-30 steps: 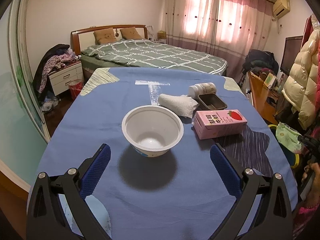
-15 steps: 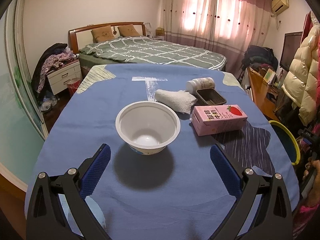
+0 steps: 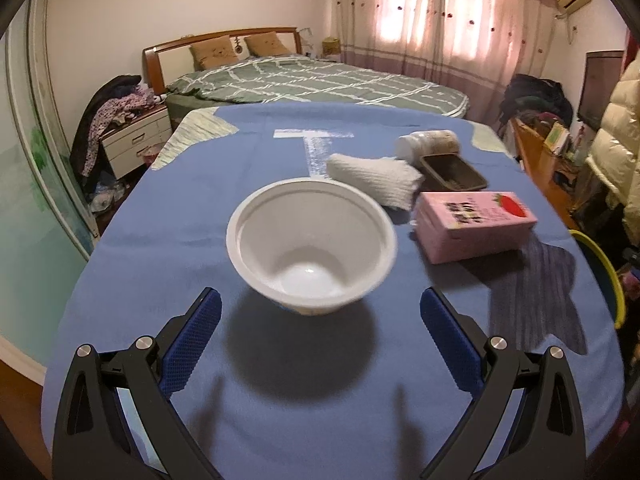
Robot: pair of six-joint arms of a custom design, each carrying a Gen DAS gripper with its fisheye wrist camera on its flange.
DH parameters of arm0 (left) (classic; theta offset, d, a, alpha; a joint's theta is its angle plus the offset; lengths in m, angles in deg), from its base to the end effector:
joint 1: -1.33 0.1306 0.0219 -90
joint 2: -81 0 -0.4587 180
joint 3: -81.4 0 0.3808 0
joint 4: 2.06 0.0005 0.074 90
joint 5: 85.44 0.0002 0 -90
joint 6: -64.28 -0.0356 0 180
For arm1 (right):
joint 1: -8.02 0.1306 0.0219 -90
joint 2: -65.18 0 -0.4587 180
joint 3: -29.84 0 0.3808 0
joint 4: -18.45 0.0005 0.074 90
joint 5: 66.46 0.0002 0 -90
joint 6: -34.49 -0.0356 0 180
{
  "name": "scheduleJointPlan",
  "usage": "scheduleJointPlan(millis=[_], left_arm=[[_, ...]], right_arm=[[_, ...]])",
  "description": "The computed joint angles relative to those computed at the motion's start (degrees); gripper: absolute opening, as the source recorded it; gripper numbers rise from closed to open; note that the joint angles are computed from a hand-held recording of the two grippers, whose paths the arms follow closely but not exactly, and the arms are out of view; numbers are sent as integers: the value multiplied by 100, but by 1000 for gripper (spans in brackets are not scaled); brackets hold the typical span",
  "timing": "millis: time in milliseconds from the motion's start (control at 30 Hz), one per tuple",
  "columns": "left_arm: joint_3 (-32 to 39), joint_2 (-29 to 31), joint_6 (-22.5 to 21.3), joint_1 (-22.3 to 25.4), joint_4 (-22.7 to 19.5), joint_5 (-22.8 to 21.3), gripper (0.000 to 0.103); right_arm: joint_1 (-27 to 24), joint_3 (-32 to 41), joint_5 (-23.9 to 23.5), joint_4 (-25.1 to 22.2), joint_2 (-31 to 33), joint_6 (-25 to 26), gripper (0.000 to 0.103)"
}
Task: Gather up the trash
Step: 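Close the left tool on the rim of the white plastic bowl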
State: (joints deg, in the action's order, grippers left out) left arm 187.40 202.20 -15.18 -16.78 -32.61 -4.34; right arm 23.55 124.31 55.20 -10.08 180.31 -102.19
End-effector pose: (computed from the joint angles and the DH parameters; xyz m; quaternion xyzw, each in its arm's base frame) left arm 0.6698 -0.2138 0.3448 0.0318 0.9235 -0.0233 0.3816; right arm 0.6228 0.1531 0.3325 0.3337 0.8431 -0.0456 0.4193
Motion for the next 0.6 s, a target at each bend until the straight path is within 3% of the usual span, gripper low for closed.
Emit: scheduleJointPlan(millis=[200, 433, 533, 600], left_arm=[[562, 392, 246, 94, -400, 67, 98], [871, 580, 301, 121, -388, 110, 98], [1009, 654, 268, 128, -519, 233, 86], [1014, 651, 255, 127, -529, 244, 86]], right_arm=[[6, -13, -17, 24, -7, 4, 43], [14, -3, -34, 41, -3, 22, 43], [24, -11, -40, 73, -9, 41, 43], [29, -27, -53, 97, -16, 59, 43]])
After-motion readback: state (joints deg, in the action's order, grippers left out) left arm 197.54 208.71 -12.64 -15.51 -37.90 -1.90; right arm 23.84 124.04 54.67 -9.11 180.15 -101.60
